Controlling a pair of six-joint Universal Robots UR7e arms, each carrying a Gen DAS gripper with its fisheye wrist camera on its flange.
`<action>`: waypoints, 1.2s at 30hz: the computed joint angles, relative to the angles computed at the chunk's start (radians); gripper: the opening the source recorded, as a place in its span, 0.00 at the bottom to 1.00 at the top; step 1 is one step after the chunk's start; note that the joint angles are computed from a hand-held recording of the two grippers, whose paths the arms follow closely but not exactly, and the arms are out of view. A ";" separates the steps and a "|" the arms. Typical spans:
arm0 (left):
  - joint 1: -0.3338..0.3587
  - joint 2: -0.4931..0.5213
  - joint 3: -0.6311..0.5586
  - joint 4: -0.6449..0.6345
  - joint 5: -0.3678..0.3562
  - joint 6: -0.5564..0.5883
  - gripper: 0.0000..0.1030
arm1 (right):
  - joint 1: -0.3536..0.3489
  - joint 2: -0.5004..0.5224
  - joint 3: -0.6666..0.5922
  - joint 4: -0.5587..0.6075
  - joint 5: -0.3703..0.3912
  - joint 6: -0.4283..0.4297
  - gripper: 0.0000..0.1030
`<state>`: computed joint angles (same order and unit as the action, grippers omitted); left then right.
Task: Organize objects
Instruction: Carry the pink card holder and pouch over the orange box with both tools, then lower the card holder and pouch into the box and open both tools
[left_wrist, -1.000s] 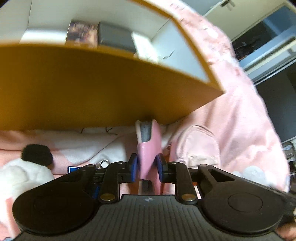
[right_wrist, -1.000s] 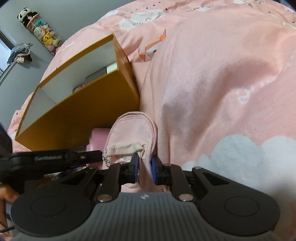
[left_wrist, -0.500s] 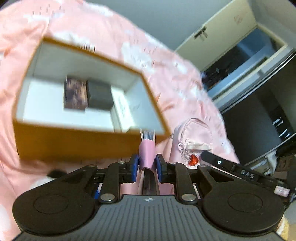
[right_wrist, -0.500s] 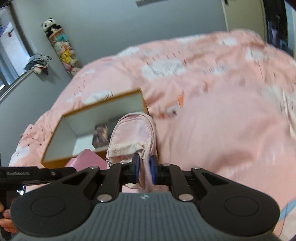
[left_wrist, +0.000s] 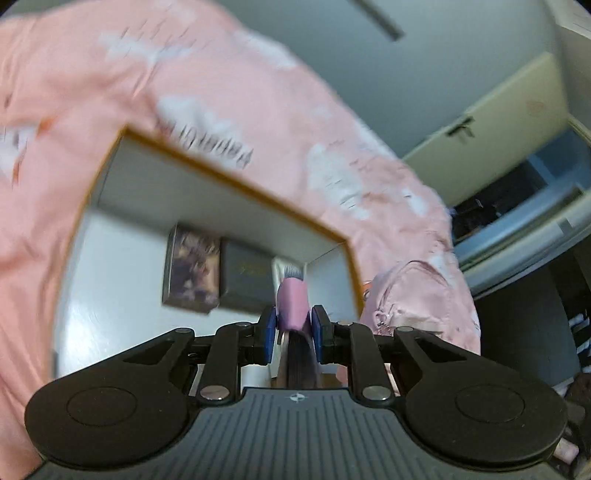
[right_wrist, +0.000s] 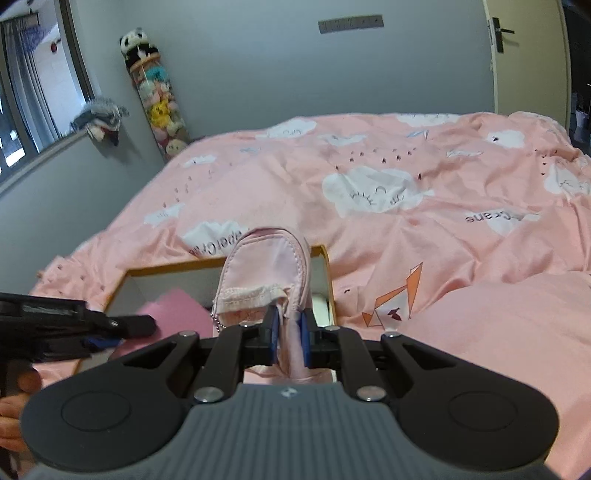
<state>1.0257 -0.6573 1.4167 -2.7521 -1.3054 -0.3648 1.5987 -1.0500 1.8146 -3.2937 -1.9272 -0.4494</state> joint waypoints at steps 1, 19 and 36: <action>0.008 0.018 -0.019 0.012 -0.012 -0.021 0.22 | 0.000 0.015 -0.015 0.005 -0.010 -0.010 0.12; 0.030 0.152 -0.191 0.335 -0.010 -0.149 0.22 | -0.050 0.086 -0.081 0.037 0.019 -0.074 0.12; 0.002 0.182 -0.290 0.589 0.058 -0.063 0.48 | -0.061 0.088 -0.078 0.041 0.024 -0.080 0.13</action>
<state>1.0281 -0.4749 1.1267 -2.1635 -1.2470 -0.4276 1.5377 -0.9624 1.7365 -3.2523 -1.9034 -0.5297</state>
